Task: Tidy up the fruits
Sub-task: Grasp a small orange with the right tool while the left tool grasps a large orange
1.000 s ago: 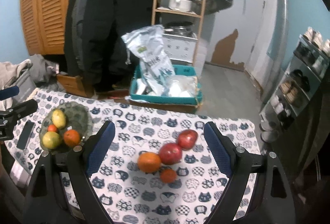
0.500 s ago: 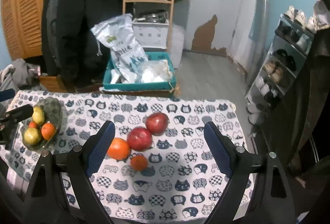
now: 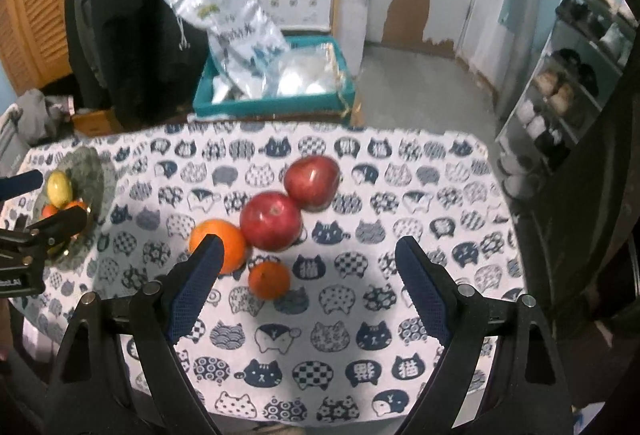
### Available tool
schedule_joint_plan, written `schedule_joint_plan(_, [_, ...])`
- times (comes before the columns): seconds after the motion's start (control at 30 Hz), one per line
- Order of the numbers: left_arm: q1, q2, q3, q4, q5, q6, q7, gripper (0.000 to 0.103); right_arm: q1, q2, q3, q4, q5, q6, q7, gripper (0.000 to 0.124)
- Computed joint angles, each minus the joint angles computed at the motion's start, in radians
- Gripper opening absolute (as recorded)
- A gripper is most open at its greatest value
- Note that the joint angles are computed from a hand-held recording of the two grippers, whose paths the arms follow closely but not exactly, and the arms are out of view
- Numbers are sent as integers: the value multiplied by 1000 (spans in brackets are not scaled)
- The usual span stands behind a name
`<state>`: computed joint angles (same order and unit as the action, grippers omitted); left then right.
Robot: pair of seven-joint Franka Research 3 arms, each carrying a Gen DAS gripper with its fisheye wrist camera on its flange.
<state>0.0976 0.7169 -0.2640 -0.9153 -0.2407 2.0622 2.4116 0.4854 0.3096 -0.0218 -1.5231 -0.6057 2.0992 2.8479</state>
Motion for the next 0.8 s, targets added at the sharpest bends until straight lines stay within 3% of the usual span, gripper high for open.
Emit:
schedule_joint_plan(0.37, [-49,70,28,13,92,-21,-45,102,-46,114,-5,-10,206,116,-112,87])
schedule_joint_plan(0.7, [-82,179,40,137,142,-82,-88,102,-46,186,-27,10,314,175,-199,86])
schedule_joint_plan(0.8, [-94,226,46,211,157,-119,-103,102,-48,207,-30,23,338,190,-231,79])
